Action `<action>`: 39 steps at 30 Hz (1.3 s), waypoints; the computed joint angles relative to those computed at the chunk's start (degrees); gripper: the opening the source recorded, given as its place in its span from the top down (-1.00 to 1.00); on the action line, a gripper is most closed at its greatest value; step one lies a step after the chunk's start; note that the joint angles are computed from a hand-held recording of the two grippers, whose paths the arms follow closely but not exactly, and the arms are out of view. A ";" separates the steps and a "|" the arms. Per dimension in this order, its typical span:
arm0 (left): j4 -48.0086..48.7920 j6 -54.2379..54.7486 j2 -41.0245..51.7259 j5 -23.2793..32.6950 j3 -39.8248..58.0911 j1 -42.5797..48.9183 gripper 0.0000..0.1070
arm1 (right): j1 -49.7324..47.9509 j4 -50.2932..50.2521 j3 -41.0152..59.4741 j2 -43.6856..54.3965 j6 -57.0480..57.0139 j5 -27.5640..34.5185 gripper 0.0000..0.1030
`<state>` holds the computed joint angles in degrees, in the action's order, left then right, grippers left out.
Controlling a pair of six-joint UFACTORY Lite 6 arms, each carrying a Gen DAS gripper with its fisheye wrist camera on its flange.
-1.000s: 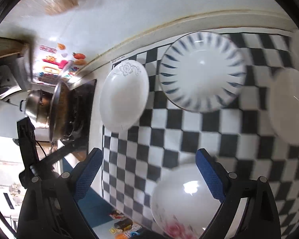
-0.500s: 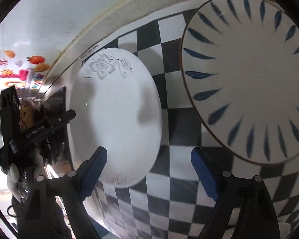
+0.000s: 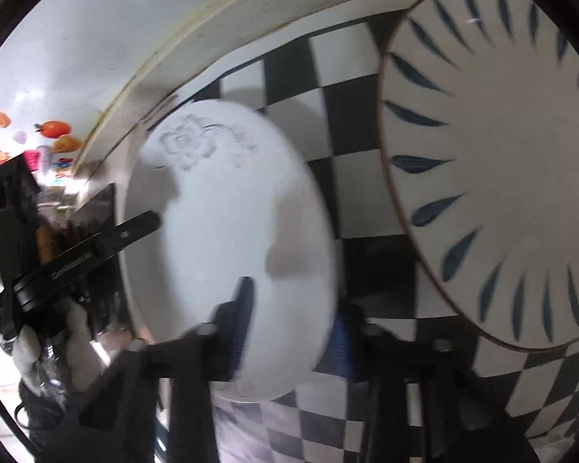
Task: Organize plates and bowls
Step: 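Close both tools on the rim of the grey-flower white plate, then lift the grey-flower plate with both tools and lower it onto the pink-flower plate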
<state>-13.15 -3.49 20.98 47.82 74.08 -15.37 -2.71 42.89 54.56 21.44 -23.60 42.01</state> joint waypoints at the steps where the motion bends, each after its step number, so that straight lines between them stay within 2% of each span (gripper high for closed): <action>1: 0.12 0.46 -0.75 -0.32 -0.96 0.36 0.42 | -0.14 -1.38 -0.30 -0.34 0.82 -0.52 0.66; 13: -3.22 2.38 -16.69 -5.02 -20.03 1.41 0.52 | 2.63 -1.79 -2.46 -4.31 -0.50 -0.35 0.68; 23: 2.33 -12.23 -28.71 0.13 -23.31 -8.37 0.52 | -0.10 -2.11 -8.86 -14.99 -1.63 3.95 0.68; 25: 3.16 -15.37 -30.94 1.45 -23.42 -11.35 0.52 | -4.00 -3.36 -11.26 -19.18 -3.05 6.66 0.68; 32: 6.07 -23.35 -29.14 4.46 -16.57 -20.19 0.52 | -18.51 -8.41 -15.00 -29.67 -8.11 17.20 0.68; 39: 7.36 -33.17 -23.31 6.11 -5.93 -31.79 0.52 | -44.56 -16.56 -11.60 -33.11 -22.68 31.89 0.69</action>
